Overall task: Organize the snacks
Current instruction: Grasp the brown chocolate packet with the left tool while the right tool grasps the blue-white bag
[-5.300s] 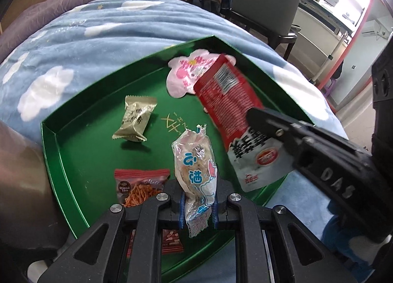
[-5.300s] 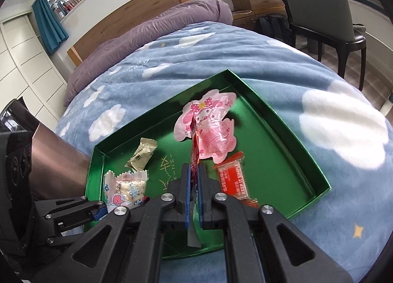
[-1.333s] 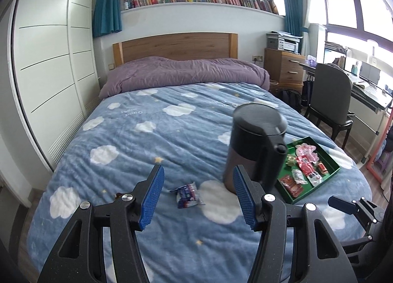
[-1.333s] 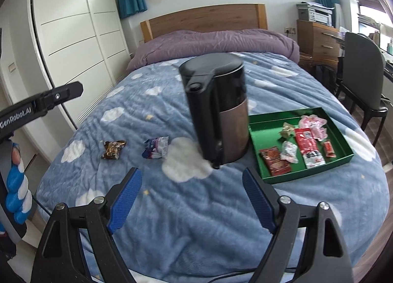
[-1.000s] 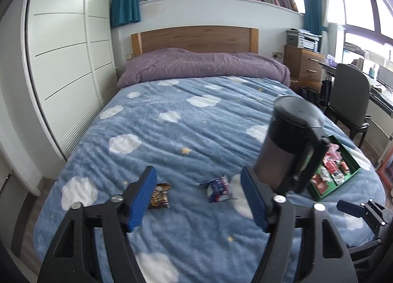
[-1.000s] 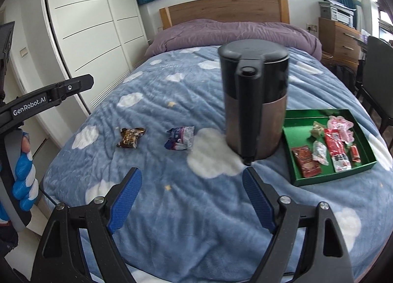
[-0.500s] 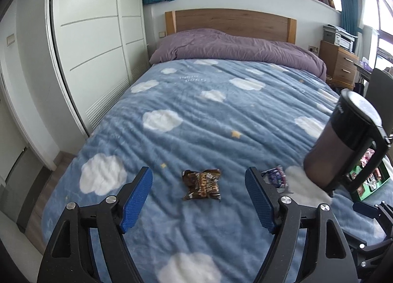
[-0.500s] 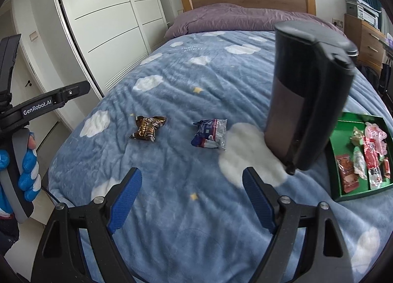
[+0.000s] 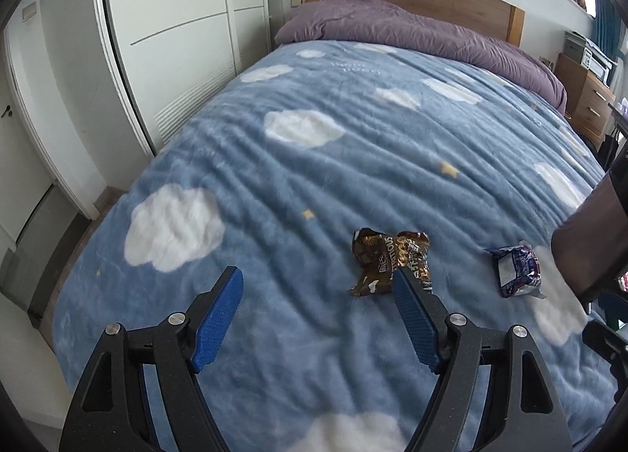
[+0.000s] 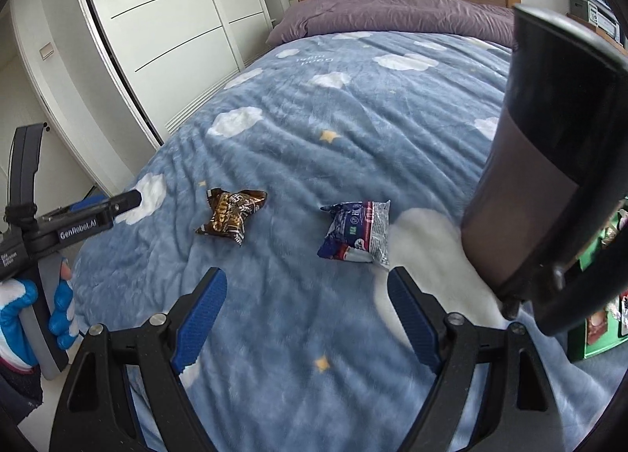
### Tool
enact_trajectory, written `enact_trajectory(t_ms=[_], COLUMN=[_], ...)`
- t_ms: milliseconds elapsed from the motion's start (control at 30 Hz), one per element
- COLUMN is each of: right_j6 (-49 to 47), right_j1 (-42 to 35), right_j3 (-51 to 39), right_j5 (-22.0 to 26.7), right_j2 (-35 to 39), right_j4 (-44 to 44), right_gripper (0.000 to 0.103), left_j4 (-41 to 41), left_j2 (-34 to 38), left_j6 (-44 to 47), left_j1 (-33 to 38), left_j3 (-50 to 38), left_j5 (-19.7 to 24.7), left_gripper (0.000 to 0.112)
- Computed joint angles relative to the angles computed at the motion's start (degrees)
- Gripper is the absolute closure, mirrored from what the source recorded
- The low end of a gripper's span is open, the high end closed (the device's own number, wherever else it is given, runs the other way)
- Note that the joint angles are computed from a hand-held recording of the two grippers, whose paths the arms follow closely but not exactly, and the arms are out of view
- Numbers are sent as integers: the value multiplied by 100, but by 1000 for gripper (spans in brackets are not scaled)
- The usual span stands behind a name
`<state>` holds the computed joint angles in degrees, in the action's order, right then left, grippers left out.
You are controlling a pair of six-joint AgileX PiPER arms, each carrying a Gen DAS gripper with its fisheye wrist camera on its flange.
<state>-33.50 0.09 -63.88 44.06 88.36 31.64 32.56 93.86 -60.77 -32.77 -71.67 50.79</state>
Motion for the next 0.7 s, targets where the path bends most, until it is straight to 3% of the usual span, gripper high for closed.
enact_trajectory(t_ms=[267, 700], right_j6=[341, 1200], right_j1=[190, 518], right_j3=[-370, -1290], right_j5=[-377, -648], right_j2=[752, 2061], right_j4=[-258, -921], right_gripper=[0, 0], left_j4=[-589, -985], left_j2=[854, 2020], left_j6=[597, 1188], left_j1=[95, 329], left_j3=[-551, -1340], left_j5=[-519, -783], left_gripper=[39, 37])
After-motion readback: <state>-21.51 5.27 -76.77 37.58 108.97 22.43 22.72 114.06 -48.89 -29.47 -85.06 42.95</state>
